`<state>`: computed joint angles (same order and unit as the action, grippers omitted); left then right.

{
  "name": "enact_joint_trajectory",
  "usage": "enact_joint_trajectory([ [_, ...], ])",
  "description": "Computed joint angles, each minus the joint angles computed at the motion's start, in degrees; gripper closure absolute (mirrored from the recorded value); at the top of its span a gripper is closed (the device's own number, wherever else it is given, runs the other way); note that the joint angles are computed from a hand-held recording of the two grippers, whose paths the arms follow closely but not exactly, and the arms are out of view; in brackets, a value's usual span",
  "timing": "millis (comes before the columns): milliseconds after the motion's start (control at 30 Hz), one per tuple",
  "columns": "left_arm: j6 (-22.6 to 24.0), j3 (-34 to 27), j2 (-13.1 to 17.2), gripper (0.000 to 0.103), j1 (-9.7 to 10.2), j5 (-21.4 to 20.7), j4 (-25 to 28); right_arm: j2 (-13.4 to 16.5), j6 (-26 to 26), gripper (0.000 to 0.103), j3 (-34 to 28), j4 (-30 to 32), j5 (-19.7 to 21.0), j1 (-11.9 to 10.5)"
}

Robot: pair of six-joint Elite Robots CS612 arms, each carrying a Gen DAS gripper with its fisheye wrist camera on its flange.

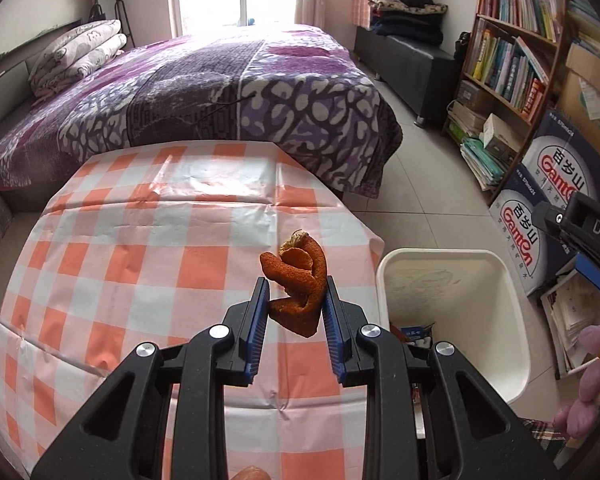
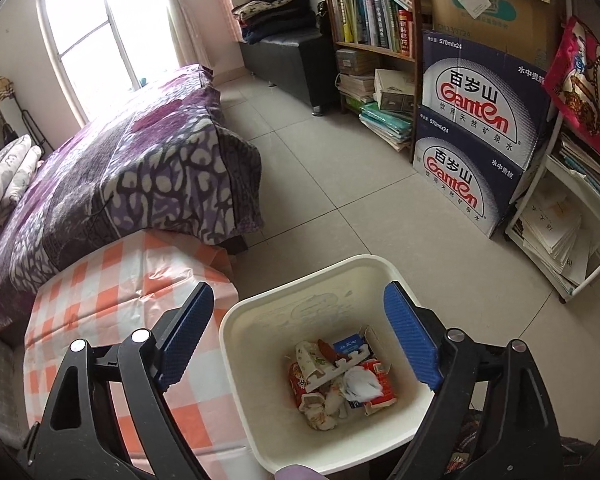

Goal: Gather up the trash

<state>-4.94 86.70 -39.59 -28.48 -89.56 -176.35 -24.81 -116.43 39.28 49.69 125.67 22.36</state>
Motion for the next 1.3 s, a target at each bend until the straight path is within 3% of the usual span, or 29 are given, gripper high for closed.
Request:
enact_joint_trajectory([
  [267, 2.34, 0.23, -0.20, 0.075, -1.69, -6.31, 3.19, -4.84, 4.81, 0.016, 9.20, -4.34, 0.10, -1.07],
  [400, 3.23, -0.51, 0.09, 0.073, -1.51, -14.20, 6.55, -6.99, 6.77, 0.015, 13.30, -6.56, -0.32, -1.57],
  [433, 3.39, -0.74, 0.24, 0.070, -1.32, -16.78, 7.19, -7.41, 7.16, 0.014, 14.11, -6.98, -0.34, -1.62],
  [467, 3.23, -0.95, 0.38, 0.054, -1.15, -19.18, 7.86, -7.79, 7.48, 0.014, 14.86, -7.43, -0.34, -1.68],
  [533, 1.94, -1.22, 0.60, 0.039, -0.71, -22.83, 8.26, -8.39, 7.94, 0.014, 16.03, -8.11, -0.29, -1.72],
  [633, 0.18, -1.16, 0.50, 0.039, -0.27, -24.00, 8.37, -8.84, 7.83, 0.013, 16.90, -8.70, 0.12, -1.59],
  [700, -0.76, -0.62, 0.13, 0.039, -0.12, -21.56, 7.60, -8.68, 6.88, 0.012, 16.50, -8.60, 0.75, -1.31],
  [800, -0.96, 1.68, -1.04, 0.036, -0.34, -13.46, 3.79, -7.39, 4.71, 0.009, 14.10, -7.11, 3.78, -0.19],
  [1067, -2.85, 7.26, -2.44, 0.024, -0.19, 5.66, -9.01, -2.11, -7.36, 0.007, 5.27, -4.95, 10.98, 3.99],
  [1300, -3.73, 10.43, -2.33, 0.024, 0.78, 15.81, -17.20, 0.84, -12.79, 0.007, -0.04, -4.76, 10.76, 5.90],
])
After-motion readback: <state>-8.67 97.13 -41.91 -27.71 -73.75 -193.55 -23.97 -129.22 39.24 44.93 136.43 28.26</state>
